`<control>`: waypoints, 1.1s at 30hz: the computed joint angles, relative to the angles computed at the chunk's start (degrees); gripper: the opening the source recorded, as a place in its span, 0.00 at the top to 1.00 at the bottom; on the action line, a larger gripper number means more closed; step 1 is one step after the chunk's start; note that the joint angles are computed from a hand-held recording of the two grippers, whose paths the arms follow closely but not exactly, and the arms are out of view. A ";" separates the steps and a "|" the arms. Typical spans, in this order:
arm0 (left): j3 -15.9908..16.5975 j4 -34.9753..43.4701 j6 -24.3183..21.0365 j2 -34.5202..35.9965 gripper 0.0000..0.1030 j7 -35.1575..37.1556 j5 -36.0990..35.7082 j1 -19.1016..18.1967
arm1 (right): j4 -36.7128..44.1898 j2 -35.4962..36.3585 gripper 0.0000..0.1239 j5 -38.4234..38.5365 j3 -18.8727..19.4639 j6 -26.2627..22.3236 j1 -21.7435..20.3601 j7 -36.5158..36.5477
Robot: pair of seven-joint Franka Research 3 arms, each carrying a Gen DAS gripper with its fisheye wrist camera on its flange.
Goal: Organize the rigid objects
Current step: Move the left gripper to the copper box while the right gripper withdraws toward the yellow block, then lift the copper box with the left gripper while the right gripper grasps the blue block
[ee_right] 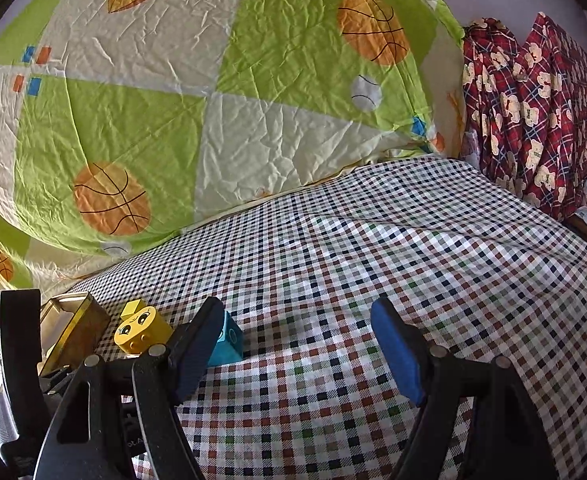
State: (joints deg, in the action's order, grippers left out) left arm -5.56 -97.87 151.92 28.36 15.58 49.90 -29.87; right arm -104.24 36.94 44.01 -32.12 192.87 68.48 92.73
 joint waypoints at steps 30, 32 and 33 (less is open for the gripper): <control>-2.53 -12.20 -5.41 -10.52 0.22 -30.56 25.11 4.73 | 26.16 11.91 0.63 -25.68 2.53 -31.65 -8.38 12.70; -2.61 -12.26 -5.98 -10.69 0.22 -31.19 26.27 4.46 | 25.32 11.22 0.63 -26.86 3.62 -30.34 -9.00 13.15; -2.68 -12.30 -6.39 -10.79 0.22 -31.57 26.94 4.29 | 24.19 10.66 0.63 -27.60 3.67 -28.95 -8.76 13.72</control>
